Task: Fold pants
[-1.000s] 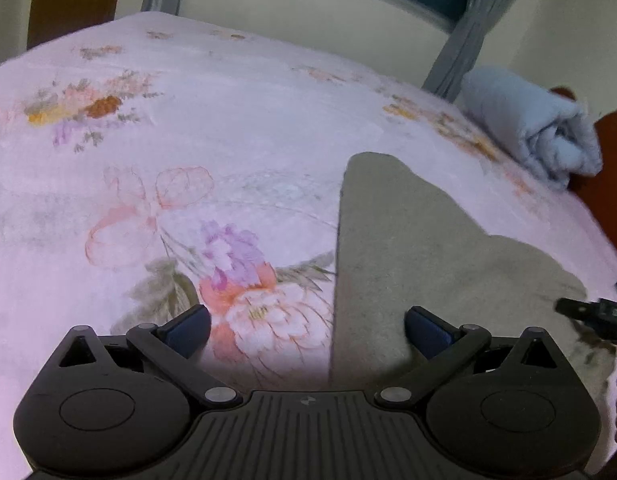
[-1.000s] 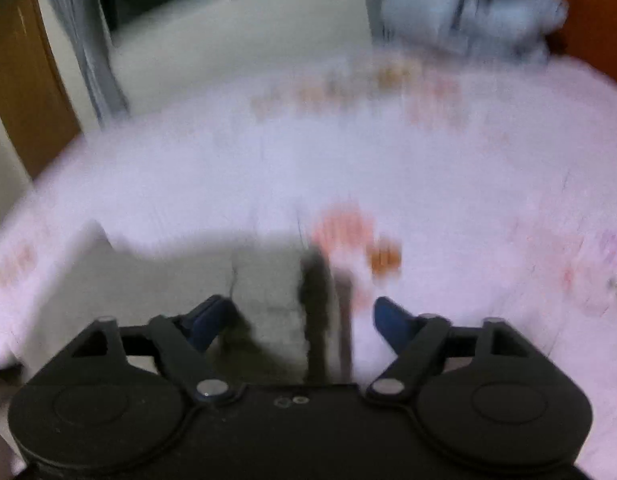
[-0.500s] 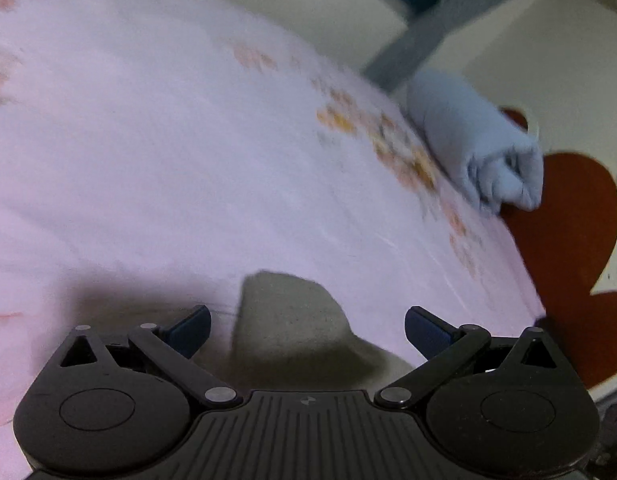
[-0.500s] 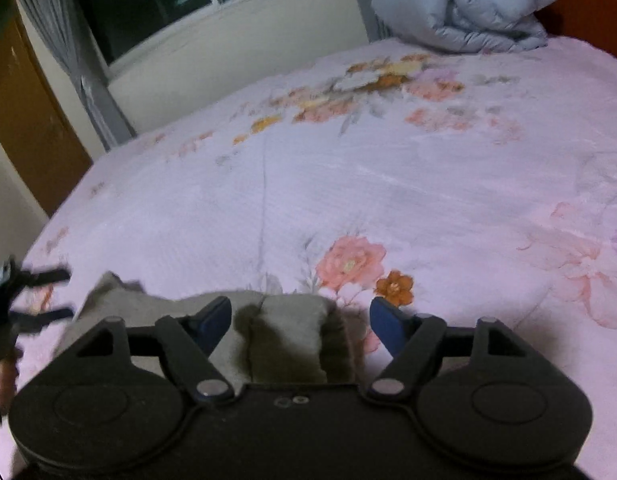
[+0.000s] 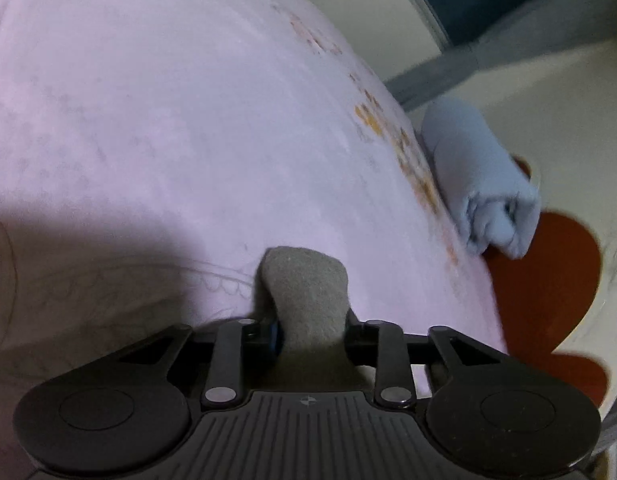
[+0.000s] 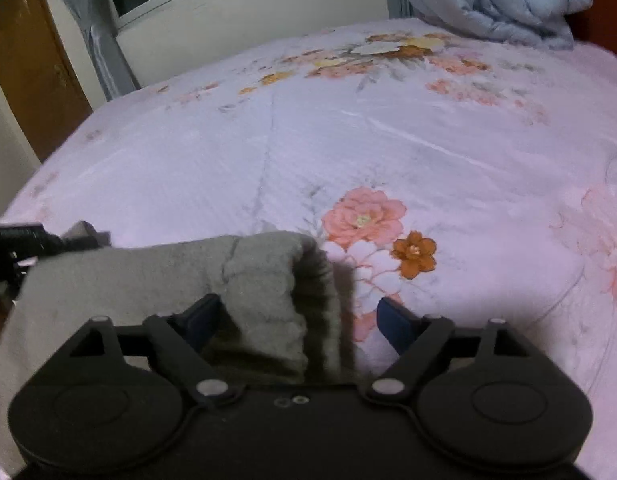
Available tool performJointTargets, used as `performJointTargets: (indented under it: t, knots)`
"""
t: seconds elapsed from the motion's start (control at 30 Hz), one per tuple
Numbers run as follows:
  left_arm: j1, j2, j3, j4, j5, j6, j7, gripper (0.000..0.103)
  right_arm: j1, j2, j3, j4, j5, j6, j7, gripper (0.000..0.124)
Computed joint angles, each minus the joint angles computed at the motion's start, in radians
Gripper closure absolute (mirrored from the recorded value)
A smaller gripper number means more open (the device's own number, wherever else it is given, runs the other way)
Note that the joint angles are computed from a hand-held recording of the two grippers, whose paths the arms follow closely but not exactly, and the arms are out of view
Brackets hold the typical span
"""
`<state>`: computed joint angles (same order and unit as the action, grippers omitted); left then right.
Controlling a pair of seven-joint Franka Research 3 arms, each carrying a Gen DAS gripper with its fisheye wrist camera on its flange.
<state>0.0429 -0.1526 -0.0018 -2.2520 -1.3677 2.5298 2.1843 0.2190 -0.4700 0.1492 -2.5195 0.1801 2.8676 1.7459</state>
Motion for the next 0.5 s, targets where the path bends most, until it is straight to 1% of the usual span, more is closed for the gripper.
performJointTargets:
  t: [0.03, 0.07, 0.1, 0.13, 0.17, 0.2, 0.23, 0.27, 0.3, 0.33, 0.37, 0.4, 0.47, 0.5]
  knots:
    - [0.003, -0.01, 0.004, -0.006, -0.009, -0.003, -0.008, 0.063, -0.02, -0.008, 0.016, 0.001, -0.017, -0.006, 0.016, 0.043]
    - [0.008, -0.027, 0.005, -0.016, -0.002, 0.016, -0.017, 0.056, -0.045, -0.023, 0.039, -0.004, -0.045, -0.003, 0.033, 0.042]
    - [0.008, -0.052, -0.004, -0.031, 0.027, 0.062, -0.04, 0.053, -0.044, -0.04, 0.038, -0.01, -0.051, 0.0, 0.033, 0.043]
    - [0.01, -0.088, -0.009, -0.048, 0.073, 0.112, -0.062, 0.045, -0.042, -0.066, 0.035, -0.025, -0.052, 0.021, 0.035, 0.044]
    - [0.0, -0.109, -0.003, -0.057, 0.082, 0.136, -0.048, 0.044, -0.05, -0.096, 0.043, -0.044, -0.057, 0.052, 0.043, 0.047]
    - [-0.016, -0.145, 0.016, -0.07, 0.053, 0.138, -0.011, 0.044, -0.05, -0.121, 0.046, -0.056, -0.055, 0.078, 0.046, 0.048]
    - [-0.036, -0.171, 0.041, -0.075, 0.004, 0.115, 0.031, 0.04, -0.018, -0.131, 0.023, -0.061, -0.039, 0.107, 0.024, 0.049]
    - [-0.051, -0.184, 0.06, -0.07, -0.019, 0.072, 0.052, 0.034, 0.037, -0.131, -0.014, -0.062, -0.015, 0.142, -0.016, 0.051]
    - [-0.061, -0.186, 0.067, -0.058, -0.023, 0.032, 0.058, 0.032, 0.086, -0.12, -0.044, -0.053, 0.005, 0.16, -0.056, 0.054]
    - [-0.069, -0.181, 0.066, -0.046, -0.011, -0.001, 0.049, 0.028, 0.129, -0.1, -0.068, -0.029, 0.021, 0.148, -0.098, 0.058]
    - [-0.073, -0.17, 0.066, -0.032, 0.005, -0.035, 0.032, 0.028, 0.138, -0.073, -0.061, -0.002, 0.024, 0.127, -0.122, 0.061]
    - [-0.077, -0.157, 0.057, -0.024, 0.018, -0.042, 0.017, 0.028, 0.117, -0.05, -0.032, 0.021, 0.012, 0.11, -0.132, 0.064]
    - [-0.078, -0.123, 0.027, -0.021, 0.068, -0.004, -0.021, 0.028, 0.056, -0.001, 0.04, 0.066, -0.043, 0.074, -0.135, 0.076]
    - [-0.063, -0.096, -0.003, -0.019, 0.154, 0.029, -0.085, 0.031, 0.026, 0.019, 0.069, 0.092, -0.075, 0.022, -0.127, 0.079]
